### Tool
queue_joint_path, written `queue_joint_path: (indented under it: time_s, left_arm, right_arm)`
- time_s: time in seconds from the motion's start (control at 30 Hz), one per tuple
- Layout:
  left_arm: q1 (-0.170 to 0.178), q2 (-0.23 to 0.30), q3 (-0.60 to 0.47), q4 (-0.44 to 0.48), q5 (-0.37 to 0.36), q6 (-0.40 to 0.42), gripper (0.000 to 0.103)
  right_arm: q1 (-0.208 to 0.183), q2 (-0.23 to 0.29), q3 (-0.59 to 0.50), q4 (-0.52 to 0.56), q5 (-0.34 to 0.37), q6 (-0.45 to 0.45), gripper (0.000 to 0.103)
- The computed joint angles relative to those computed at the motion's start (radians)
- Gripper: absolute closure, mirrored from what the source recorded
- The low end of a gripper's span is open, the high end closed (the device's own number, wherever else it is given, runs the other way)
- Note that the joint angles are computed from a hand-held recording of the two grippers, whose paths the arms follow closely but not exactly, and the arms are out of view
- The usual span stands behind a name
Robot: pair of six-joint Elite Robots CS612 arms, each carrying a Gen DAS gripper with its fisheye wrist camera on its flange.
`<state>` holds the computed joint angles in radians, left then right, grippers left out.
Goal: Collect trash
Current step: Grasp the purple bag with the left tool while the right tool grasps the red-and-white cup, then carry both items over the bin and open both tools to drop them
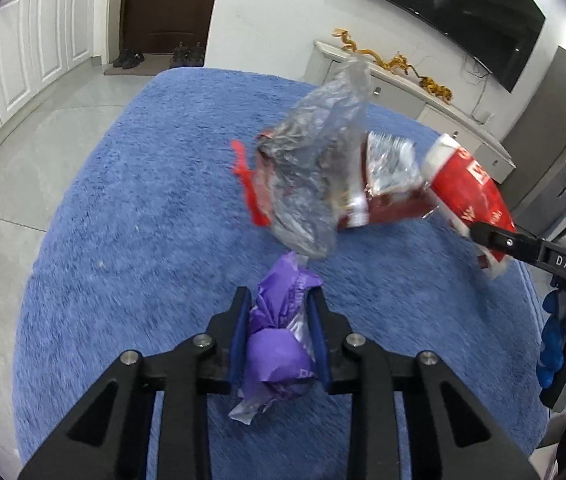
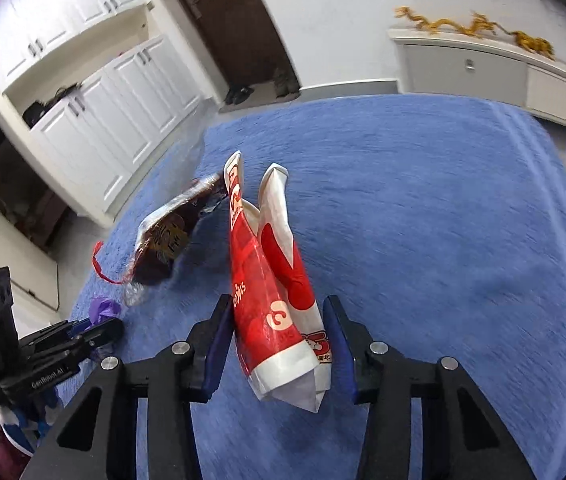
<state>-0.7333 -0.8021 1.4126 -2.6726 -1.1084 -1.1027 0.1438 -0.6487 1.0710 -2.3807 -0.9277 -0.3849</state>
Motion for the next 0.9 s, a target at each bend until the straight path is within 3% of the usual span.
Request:
queue_joint_path:
  time_s: [0.27, 0.53, 0.73, 0.9]
  left_arm:
    - [-0.039, -0.013, -0.016, 0.001, 0.031, 0.033, 0.076]
    - [-0.072, 0.002, -0.096, 0.065, 0.063, 0.105, 0.076]
    - [-0.097, 0.046, -0.210, 0.145, 0.092, 0.184, 0.076]
    - [-0.105, 0.134, -0.388, 0.205, 0.048, 0.304, 0.076]
  right_arm:
    - [-0.061, -0.089, 0.154, -0.117, 0.035, 0.029, 0.060]
    - [-0.123, -0.146, 0.257, -0.228, 0.090, 0.070, 0.060]
    - [-0.165, -0.177, 0.315, -0.310, 0.099, 0.085, 0.060]
    - [-0.218, -0.185, 0.356, -0.396, 0.083, 0.157, 0.060]
